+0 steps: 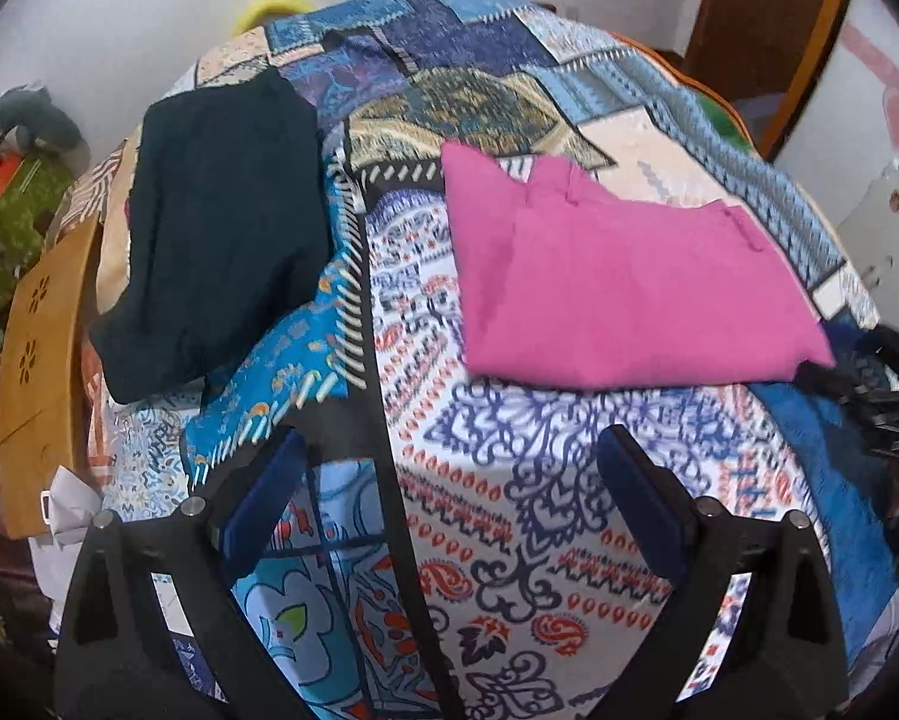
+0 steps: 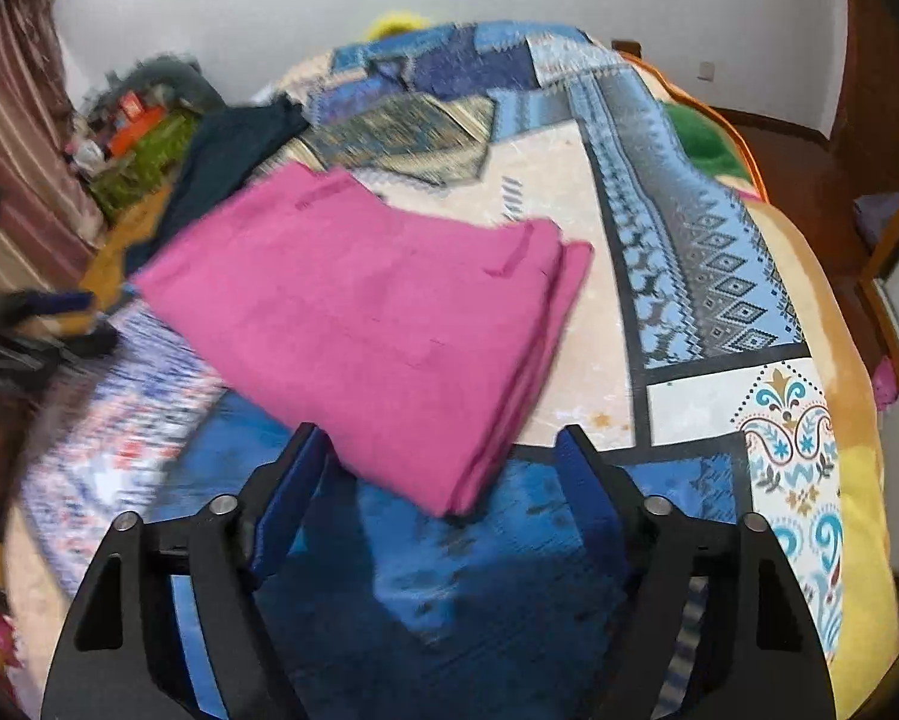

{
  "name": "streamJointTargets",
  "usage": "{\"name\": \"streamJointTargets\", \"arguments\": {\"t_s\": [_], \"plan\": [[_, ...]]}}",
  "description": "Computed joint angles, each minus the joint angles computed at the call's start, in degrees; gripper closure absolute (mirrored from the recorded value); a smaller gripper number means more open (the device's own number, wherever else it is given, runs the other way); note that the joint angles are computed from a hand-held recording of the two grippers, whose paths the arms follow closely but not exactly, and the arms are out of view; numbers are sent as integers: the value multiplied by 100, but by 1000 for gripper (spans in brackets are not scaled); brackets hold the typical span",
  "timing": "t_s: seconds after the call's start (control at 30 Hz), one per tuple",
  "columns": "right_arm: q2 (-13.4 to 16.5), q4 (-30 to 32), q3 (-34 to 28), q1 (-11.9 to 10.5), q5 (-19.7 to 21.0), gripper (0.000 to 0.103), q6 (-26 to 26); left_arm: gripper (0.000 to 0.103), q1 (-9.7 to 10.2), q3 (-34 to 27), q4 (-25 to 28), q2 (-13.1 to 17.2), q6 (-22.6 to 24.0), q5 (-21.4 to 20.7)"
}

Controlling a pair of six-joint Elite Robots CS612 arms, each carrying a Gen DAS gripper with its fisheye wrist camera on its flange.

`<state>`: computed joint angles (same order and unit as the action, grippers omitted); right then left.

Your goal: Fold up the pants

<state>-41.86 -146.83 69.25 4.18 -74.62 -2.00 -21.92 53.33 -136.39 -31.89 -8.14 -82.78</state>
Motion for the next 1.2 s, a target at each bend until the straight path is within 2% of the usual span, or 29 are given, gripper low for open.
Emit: {"name": "streamJointTargets", "arguments": {"t_s": [0.13,0.23,0.33,0.43,0.5,0.57,0.67,0.73,0.9,0.97,1.0,1.03,1.1,1.17,1.2], "plan": [[92,112,-134,-39,-266,45,83,5,-8,-208,-130,98,12,66],[76,130,-152,-121,-63,46,219,5,-14,-443,-117,216,128,-52],[64,4,-147,-178,179,46,324,13,-16,-818,71,414,264,-230],[117,-110,-216,-196,265,46,493,26,-14,-1393,623,722,325,-270],[204,-12,-346,-190,272,51,534,48,-3,-1767,1030,930,304,-310],[298,295,-518,-185,351,68,440,67,14,-2057,1364,1107,287,-299],[364,421,-598,-175,406,75,315,67,32,-1795,1049,1025,202,-308],[367,431,-610,-126,107,84,77,67,4,-1636,913,956,224,-134],[342,573,-638,-116,-17,85,-216,65,-21,-1447,795,842,211,233],[289,581,-623,-86,-226,83,-396,65,-43,-1290,641,746,192,528],[256,537,-591,-100,-154,83,-425,64,-44,-1204,499,687,138,603],[228,495,-561,-124,-31,82,-418,64,-31,-1173,415,658,89,544],[170,328,-508,-168,256,73,-340,59,11,-1187,289,627,10,266],[144,110,-489,-169,362,55,-282,52,27,-1296,195,648,-14,82],[159,37,-515,-162,397,53,-270,48,25,-1387,168,682,4,27]]}}
